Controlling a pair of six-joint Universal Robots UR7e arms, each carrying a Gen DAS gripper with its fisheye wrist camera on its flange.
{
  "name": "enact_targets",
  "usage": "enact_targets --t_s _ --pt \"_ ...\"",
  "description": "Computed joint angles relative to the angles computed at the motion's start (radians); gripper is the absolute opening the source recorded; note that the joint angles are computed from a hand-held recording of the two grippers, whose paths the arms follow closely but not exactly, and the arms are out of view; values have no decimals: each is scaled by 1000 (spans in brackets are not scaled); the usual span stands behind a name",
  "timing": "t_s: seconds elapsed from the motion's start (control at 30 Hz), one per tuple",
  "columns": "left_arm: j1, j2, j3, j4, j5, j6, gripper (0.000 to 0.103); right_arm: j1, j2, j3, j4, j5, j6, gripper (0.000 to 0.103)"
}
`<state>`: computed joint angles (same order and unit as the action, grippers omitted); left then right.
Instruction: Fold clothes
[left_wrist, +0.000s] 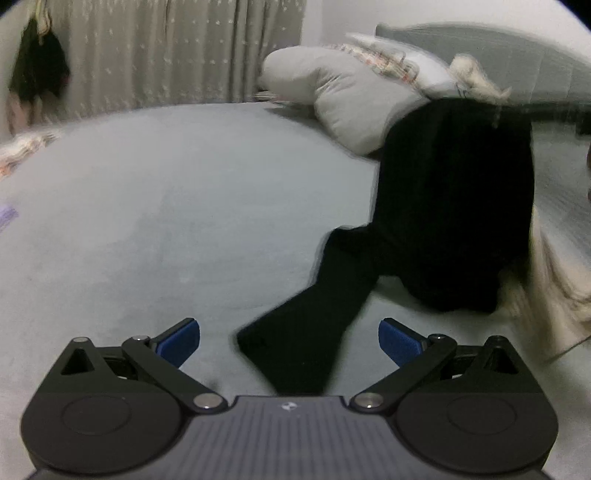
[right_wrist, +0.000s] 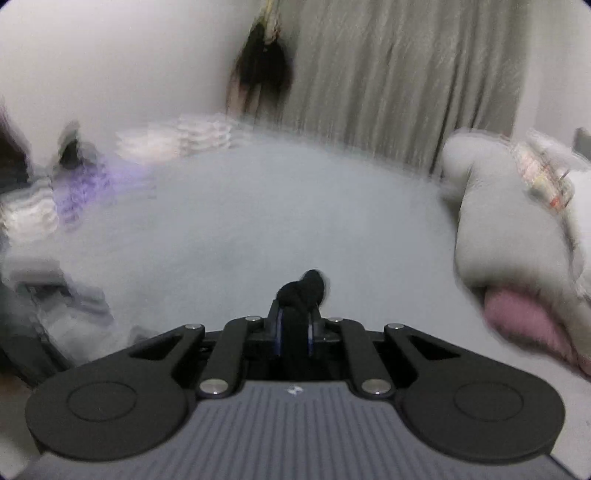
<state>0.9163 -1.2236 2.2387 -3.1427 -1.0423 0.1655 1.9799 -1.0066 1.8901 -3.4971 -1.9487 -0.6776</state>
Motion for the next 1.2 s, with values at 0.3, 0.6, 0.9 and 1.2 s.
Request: enact_targets --t_s 0.3,0.6,0.9,1.2 --pt "-37 43 20 -35 -7 82 103 111 -178 -124 50 144 66 13" --pt "-46 139 23 -264 -117 286 103 232 -276 -191 155 104 43 13" --pt "-59 164 44 -340 -114 356 103 131 -374 -148 17 -60 54 14" --pt "-123 284 -11 -346 19 588 103 -389 -604 137 48 116 344 14"
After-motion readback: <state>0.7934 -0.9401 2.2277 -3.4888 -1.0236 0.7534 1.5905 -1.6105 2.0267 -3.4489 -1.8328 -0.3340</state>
